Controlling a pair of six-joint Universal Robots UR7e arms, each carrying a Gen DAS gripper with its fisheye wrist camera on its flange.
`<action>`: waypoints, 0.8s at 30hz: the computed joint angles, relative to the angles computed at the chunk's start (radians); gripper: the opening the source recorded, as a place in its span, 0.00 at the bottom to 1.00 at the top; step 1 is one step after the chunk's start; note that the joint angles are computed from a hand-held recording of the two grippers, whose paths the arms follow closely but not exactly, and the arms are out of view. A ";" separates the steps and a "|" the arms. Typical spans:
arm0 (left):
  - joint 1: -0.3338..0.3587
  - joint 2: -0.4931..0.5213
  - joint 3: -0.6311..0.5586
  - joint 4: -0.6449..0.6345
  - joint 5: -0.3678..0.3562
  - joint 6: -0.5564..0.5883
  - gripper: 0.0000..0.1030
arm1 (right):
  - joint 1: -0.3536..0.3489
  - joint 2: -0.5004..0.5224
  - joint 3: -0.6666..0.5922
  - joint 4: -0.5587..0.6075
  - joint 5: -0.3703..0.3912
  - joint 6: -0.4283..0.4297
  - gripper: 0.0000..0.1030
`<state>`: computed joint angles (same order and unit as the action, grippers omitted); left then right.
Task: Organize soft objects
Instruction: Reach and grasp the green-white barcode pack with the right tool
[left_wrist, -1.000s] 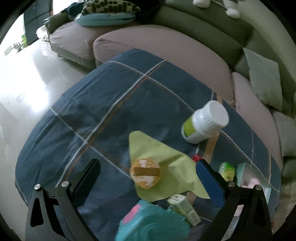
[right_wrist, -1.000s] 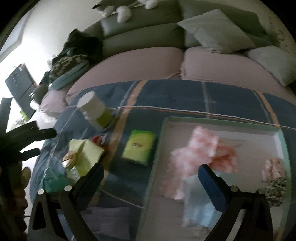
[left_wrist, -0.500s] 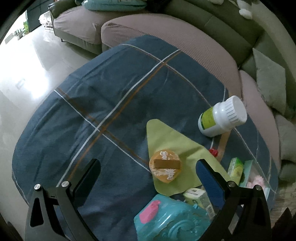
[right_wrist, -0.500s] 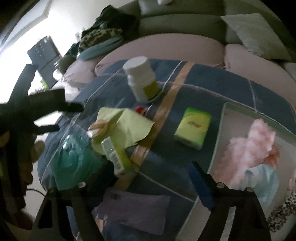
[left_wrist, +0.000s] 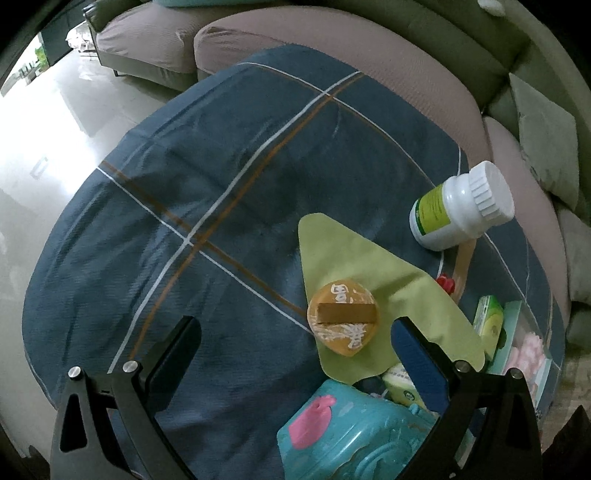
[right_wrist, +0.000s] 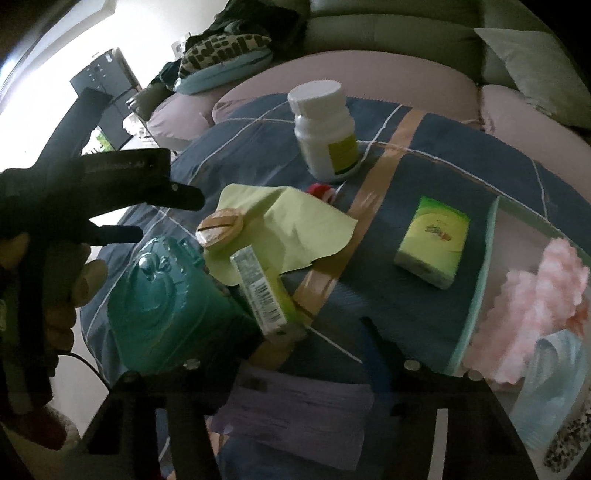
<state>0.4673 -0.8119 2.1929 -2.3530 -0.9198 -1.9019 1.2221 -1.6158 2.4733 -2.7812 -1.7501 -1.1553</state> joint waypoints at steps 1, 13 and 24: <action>0.001 0.003 -0.002 -0.002 0.000 0.001 0.99 | 0.001 0.005 0.000 -0.003 -0.001 -0.001 0.56; 0.004 -0.001 0.020 -0.037 0.010 -0.015 0.99 | 0.011 0.047 -0.008 -0.007 0.013 0.007 0.43; 0.013 0.000 0.022 -0.051 0.007 0.003 0.99 | 0.015 0.062 -0.009 -0.008 0.029 0.013 0.33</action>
<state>0.4807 -0.8117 2.2149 -2.4043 -0.9126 -1.8990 1.2366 -1.5538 2.4639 -2.7893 -1.7210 -1.1422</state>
